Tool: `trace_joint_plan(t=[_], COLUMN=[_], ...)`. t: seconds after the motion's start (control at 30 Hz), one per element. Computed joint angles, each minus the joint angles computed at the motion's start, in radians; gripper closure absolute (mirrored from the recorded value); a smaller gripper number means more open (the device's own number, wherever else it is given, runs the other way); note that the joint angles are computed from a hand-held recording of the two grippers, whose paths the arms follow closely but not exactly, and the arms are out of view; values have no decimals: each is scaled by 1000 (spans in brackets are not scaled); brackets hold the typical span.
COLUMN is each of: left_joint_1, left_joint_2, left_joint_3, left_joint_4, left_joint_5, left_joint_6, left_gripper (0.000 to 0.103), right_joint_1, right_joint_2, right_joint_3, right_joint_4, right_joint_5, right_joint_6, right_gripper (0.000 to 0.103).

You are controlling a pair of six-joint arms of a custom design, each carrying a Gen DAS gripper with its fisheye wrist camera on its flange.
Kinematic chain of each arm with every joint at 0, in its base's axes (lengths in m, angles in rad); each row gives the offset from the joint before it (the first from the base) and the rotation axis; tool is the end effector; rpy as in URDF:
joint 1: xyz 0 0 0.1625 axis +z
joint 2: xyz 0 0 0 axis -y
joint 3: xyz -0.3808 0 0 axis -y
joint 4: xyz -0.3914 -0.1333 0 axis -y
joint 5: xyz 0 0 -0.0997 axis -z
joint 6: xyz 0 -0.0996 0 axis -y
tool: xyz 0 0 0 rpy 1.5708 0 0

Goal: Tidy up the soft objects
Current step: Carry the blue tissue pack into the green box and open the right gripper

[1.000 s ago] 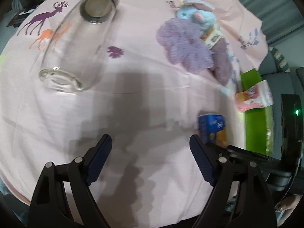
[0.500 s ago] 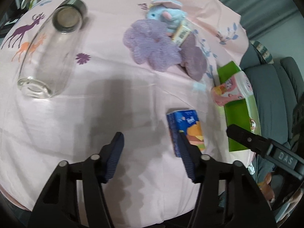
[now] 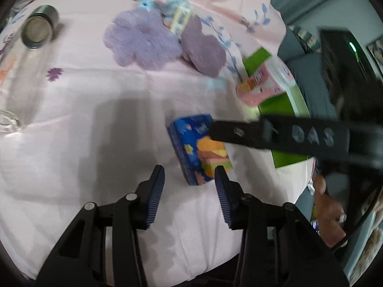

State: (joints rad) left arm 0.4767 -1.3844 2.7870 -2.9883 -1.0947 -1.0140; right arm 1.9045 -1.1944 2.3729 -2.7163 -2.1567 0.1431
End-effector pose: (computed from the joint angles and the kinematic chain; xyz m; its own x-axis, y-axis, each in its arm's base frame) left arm -0.1286 -0.2678 0.0638 -0.9730 0.0262 -0.2295 0.1181 0.9102 -0.3969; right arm 0.2005 -0.3396 0.0687 -0.8200 -0.1525 0.5517 -0.2126 0.9760 -0.0462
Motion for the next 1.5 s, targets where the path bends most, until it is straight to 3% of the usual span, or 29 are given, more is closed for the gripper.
trace_joint_plan(t=[0.1,0.17,0.3,0.43,0.6,0.87,1.03,1.1,1.2,1.33,1.5], left_joint_1=[23,41,103,92,28,-16,3,9,24,38,64], left_joint_2=[88,145,222,191,120,213,334,384,446,499,566], left_joint_3=[-21,-35,-62,-66,-113,-317,-444,-488,-538,-600,-659], left_joint_4=[-78,-130,-235,-237,-159,-148,-172,-177,-166,-99,-56], left_joint_5=[-24,-31,-59,-46,-7,-12,-87,-100,-113,-107,-126], left_joint_6=[61,98,154,166,200,389,503,519,543,544,549], left_gripper=[69,75,77,78,79,79,78,78,78,79,79], right_joint_1=[-33,-43,-51,-60,-36,47,59,42,-28,-146,-233], right_joint_2=[21,32,57,38,-76,-271,-321,-333,-366,-406,-422], right_joint_3=[-2,-7,-6,10,37,59,54,63,85,95,90], right_joint_4=[-19,-2,-41,-84,-96,-212,-291,-330,-386,-400,-358], right_joint_5=[51,54,46,58,76,-17,-145,-157,-111,1,40], right_joint_6=[-38,-55,-101,-147,-157,-214,-222,-218,-252,-272,-255], right_gripper=[47,47,53,54,54,54,54,54,54,54,54])
